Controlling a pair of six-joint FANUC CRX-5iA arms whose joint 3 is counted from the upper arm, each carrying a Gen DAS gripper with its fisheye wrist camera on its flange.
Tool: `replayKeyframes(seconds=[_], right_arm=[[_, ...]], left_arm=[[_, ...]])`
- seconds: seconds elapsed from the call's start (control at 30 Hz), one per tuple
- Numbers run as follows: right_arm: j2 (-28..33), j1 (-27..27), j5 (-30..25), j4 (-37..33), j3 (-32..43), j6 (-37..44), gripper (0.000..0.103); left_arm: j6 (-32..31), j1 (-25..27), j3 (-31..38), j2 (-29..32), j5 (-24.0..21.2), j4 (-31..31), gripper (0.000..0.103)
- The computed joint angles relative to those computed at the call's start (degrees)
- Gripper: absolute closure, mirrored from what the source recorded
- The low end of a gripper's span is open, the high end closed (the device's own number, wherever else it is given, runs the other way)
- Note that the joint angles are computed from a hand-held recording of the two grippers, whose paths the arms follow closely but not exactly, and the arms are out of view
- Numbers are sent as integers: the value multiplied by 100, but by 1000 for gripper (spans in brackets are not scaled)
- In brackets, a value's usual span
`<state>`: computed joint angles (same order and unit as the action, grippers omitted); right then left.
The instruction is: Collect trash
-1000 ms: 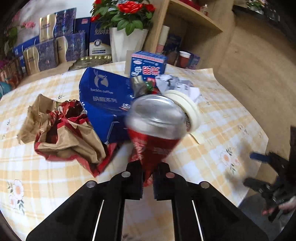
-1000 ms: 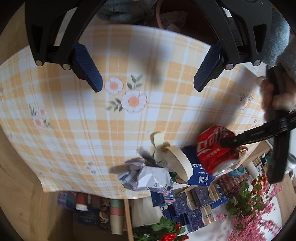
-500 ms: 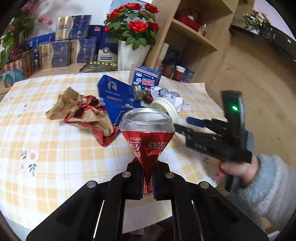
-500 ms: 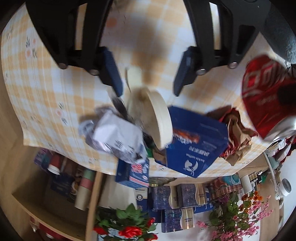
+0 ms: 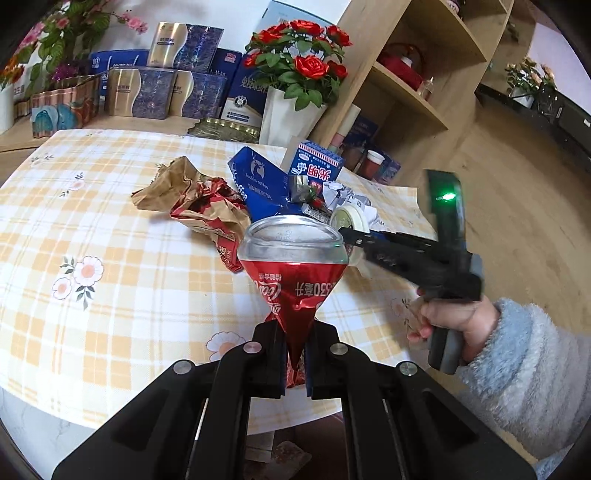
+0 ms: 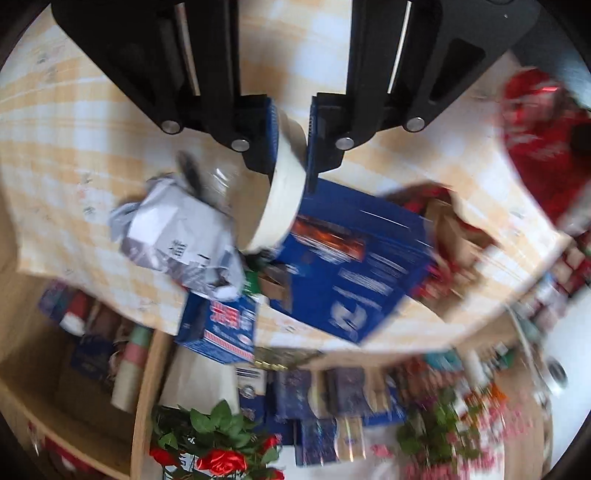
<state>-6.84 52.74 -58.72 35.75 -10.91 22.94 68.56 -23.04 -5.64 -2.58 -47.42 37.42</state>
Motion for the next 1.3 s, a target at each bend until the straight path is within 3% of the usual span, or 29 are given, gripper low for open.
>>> replayKeyframes(seconds=[0.1,0.2,0.27,0.4,0.6,0.73,0.87,1.1,1.3], right_arm=[[-752,-212,1339,-283,-650,-1109,87],[-1200,-358,2196,-127,-1192,-2138,87],[-1338,-372,2386,50,-1356,-2540,87],[-1503,-158,2074,343,-1417,-2791,87],[-1858,637,1233,618,-1517,-2863,87],[-2207,1494,687,844,-1738,-3344,87],[-2423,2328,490,1003,-1964,-3806,87],[-2278,3085,482,64,-1948,-3619,87],[-1511,2774,185,-1432,-1435,-2652,87]], left_arm=[[-59,18,-96,-71,51,19,96],[7,35,-154,-88,35,34,96],[28,51,-189,-108,13,76,96],[27,43,-211,-205,-12,25,96],[-106,16,-348,-416,-57,90,96],[-220,6,-480,-620,-101,148,96],[-262,24,-614,-875,-224,120,96],[-270,44,-871,-1350,-438,-48,96],[-110,62,-1053,-1529,-523,-100,96]])
